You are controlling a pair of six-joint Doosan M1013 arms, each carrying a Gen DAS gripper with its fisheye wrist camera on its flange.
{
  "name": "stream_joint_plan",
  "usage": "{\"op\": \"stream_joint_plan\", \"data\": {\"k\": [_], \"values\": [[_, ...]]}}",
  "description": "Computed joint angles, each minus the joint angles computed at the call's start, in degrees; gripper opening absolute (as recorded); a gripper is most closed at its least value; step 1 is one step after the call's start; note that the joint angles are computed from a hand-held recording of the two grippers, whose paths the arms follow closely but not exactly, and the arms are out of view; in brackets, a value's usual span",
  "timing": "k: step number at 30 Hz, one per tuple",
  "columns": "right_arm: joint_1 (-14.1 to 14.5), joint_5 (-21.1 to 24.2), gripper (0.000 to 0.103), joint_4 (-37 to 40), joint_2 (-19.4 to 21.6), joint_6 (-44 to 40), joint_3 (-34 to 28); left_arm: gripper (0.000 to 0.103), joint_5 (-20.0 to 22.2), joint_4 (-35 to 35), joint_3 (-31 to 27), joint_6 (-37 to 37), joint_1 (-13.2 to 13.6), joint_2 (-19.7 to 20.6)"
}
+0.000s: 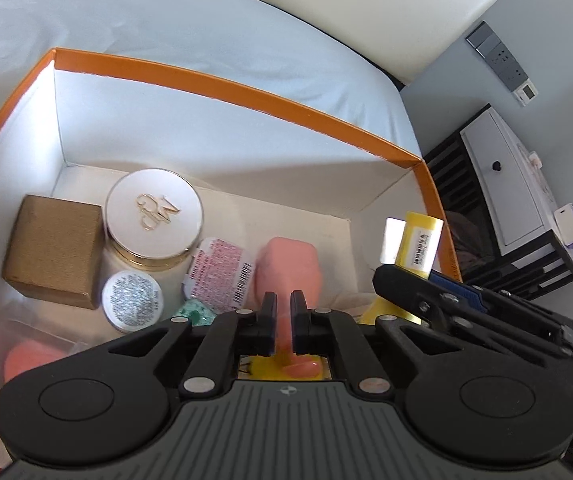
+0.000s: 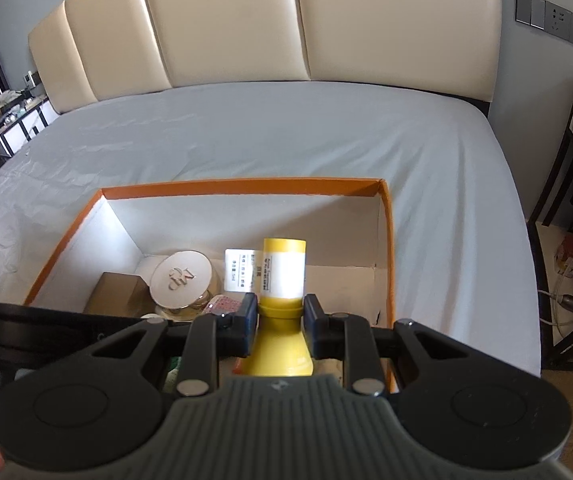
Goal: Organize rigid objects
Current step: 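Lower the paper bag and yellow bottle into the box and open both tools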
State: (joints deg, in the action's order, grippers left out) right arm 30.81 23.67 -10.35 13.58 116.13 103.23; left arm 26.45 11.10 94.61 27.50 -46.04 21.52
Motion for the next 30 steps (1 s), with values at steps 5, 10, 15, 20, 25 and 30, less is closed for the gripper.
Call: {"op": "stream_joint_plan", "data": {"k": [5,10,15,20,25,30], "values": [[1.38,8.01,0.023,-8.07,3.13,5.19,-3.51,0.008,0.79,0.65,-0.19,-0.16,0.14,0.29],[2.14,9.05,0.023,-12.40,4.24,6.54,-4.72,0.011,-0.38,0.06,0.16,0.42,0.47,0.57],[3.25,11.93,0.024,-18.93,6.05,9.30,-6.48,0.015,-0.50,1.54,0.63,-2.12,0.75,0.39],[3.60,12.50,0.023,-20.40,6.28,8.90,-6.69,0.015,-0.54,1.11,0.66,-1.44,0.86,0.31],[3.70,13.44,0.024,-20.41,6.00,9.18,-6.76,0.016,-0.65,1.03,0.51,-0.57,0.81,0.17],[4.31,12.69,0.027,-22.50,4.35,11.36,-5.79,0.017,-1.25,4.81,1.20,-3.40,0.13,-0.91]]}}
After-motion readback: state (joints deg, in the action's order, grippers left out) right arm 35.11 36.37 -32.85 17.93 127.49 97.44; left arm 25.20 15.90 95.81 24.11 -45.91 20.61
